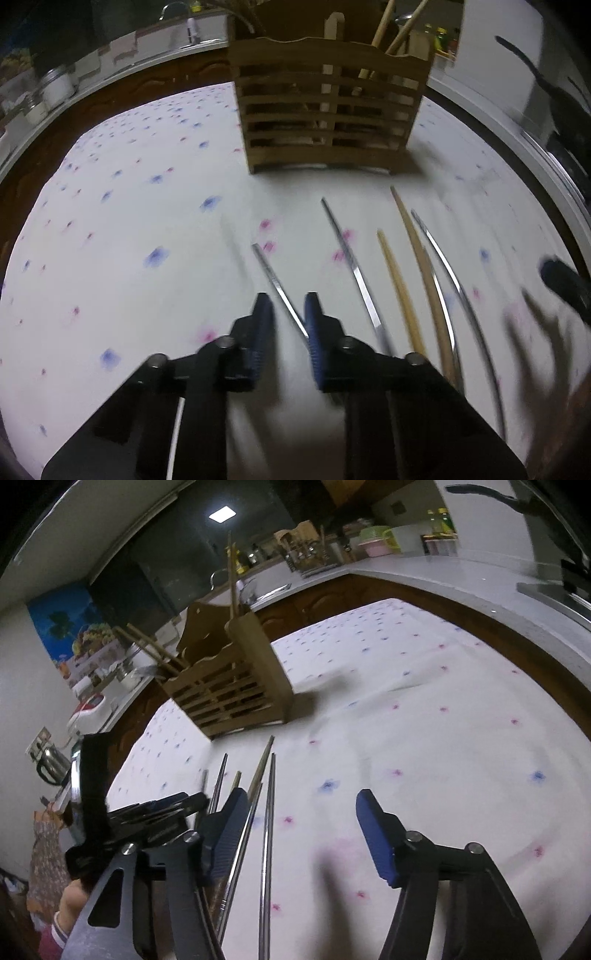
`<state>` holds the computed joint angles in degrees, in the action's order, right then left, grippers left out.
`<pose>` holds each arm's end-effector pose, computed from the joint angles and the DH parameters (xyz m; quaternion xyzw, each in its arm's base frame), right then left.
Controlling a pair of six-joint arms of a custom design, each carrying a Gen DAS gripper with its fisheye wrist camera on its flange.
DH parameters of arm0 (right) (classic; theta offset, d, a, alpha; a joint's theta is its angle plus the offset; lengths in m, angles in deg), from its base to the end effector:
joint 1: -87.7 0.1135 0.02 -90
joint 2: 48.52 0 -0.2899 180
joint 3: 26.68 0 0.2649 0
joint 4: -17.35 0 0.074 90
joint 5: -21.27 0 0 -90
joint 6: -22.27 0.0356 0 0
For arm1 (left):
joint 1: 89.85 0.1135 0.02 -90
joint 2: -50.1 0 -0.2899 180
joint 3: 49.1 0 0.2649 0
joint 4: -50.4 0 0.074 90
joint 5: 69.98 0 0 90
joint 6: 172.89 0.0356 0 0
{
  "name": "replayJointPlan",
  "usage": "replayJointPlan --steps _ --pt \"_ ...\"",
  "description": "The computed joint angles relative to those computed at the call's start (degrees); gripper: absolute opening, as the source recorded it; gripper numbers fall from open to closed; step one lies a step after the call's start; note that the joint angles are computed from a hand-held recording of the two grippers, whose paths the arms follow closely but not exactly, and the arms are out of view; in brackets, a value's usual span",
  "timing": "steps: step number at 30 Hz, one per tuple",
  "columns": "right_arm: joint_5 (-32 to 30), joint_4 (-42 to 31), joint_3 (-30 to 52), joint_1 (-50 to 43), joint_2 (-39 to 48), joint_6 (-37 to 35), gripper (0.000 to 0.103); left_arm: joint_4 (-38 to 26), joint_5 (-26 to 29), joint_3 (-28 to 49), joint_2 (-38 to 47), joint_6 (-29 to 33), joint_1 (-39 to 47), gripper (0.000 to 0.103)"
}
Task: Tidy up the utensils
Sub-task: 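Grasp a metal chopstick with the left tool while the right tool grasps another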
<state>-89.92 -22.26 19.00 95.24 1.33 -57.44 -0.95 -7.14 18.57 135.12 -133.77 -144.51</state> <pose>0.1715 0.0357 0.2417 -0.0505 0.9055 0.2269 0.3549 0.1787 -0.2240 0.2249 -0.0119 0.9562 -0.0034 0.2924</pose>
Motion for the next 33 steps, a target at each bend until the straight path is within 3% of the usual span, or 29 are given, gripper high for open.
replayJointPlan --steps 3,10,15,21,24,27,33 --pt "2.0 0.9 0.5 3.1 2.7 -0.5 0.05 0.8 2.1 -4.6 -5.8 0.7 -0.1 0.013" --pt "6.5 4.9 4.0 9.8 14.2 -1.6 0.038 0.4 5.2 -6.7 -9.4 -6.4 2.5 0.016" --pt "11.2 5.9 8.5 13.9 23.5 -3.3 0.029 0.1 5.8 -4.7 -6.7 -7.0 4.4 0.016" --pt "18.6 7.4 10.9 18.4 27.6 -6.1 0.023 -0.1 2.2 -1.2 -1.6 -4.8 3.6 0.014" --pt "23.4 9.2 10.5 21.4 28.1 -7.8 0.017 -0.8 0.0 0.1 0.4 -4.1 2.2 0.008" --pt "22.2 9.4 10.2 21.0 27.8 -7.7 0.007 -0.2 0.7 -0.9 -0.9 -4.2 2.2 0.007" --pt "14.1 7.0 10.0 16.3 25.2 -4.4 0.004 -0.2 1.6 -4.0 -6.3 -6.8 1.7 0.005"
